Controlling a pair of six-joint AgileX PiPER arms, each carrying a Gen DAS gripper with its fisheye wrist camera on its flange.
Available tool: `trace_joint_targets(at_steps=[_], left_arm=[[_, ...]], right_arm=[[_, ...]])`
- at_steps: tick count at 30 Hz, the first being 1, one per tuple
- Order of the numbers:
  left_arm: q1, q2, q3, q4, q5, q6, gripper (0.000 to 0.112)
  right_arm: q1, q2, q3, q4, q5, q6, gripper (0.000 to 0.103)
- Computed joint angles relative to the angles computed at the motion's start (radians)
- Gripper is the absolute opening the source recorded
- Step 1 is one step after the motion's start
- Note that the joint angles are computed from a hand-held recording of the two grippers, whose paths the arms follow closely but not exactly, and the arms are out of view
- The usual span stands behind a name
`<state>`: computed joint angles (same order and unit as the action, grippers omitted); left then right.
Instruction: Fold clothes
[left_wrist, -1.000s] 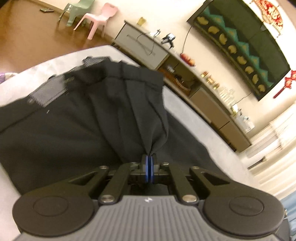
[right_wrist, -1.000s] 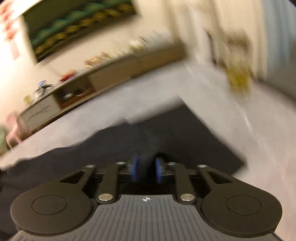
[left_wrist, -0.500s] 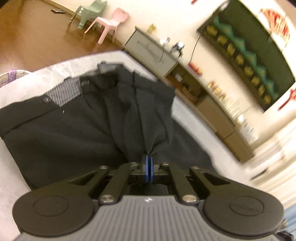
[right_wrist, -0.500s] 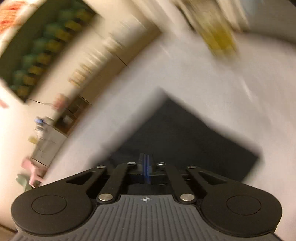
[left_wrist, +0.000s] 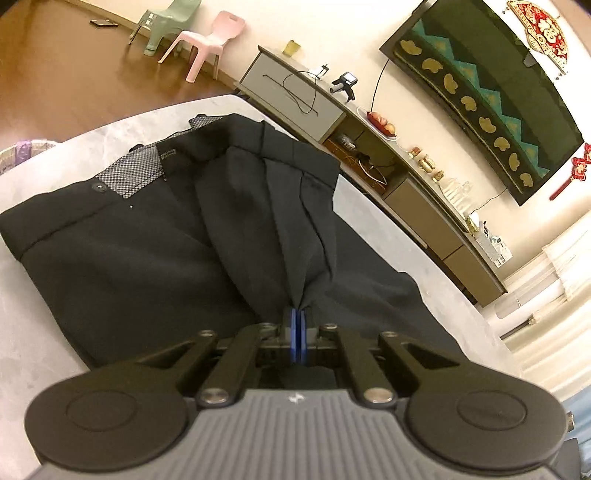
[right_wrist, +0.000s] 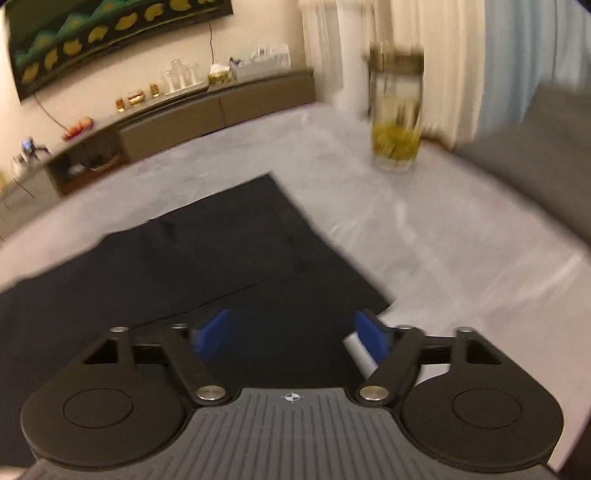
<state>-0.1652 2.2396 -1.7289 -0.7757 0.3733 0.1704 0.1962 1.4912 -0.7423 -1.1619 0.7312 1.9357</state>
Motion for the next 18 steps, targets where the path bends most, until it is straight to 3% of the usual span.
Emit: trace_joint_targets(at_steps=[1, 3, 5, 8, 10, 11, 13, 18], left_arm=[[0.004, 0.006, -0.006, -0.005, 0.01, 0.003, 0.002], [0.01, 0.019, -0.017, -0.004, 0.026, 0.001, 0.002], [0.014, 0.019, -0.012, -0.024, 0.029, 0.022, 0.003], [0.015, 0.012, 0.001, -0.037, 0.024, 0.047, 0.003], [0.017, 0.008, 0.009, -0.053, 0.022, 0.066, 0.003], [0.018, 0.007, 0.013, -0.062, 0.022, 0.076, 0.003], [0.015, 0.01, 0.008, -0.053, 0.022, 0.071, 0.003], [-0.001, 0.023, -0.016, 0.001, 0.019, 0.035, 0.003]], right_arm=[[-0.004, 0.002, 0.001, -0.023, -0.006, 0.01, 0.082], [-0.056, -0.004, 0.013, -0.085, -0.109, -0.002, 0.083], [-0.156, 0.036, -0.027, -0.053, -0.235, -0.149, 0.083], [-0.281, 0.094, -0.085, 0.088, -0.339, -0.375, 0.078], [-0.304, 0.119, -0.098, 0.138, -0.35, -0.451, 0.06], [-0.3, 0.121, -0.096, 0.133, -0.343, -0.46, 0.056], [-0.27, 0.114, -0.097, 0.118, -0.318, -0.472, 0.017], [-0.236, 0.102, -0.09, 0.013, -0.285, -0.411, 0.006]])
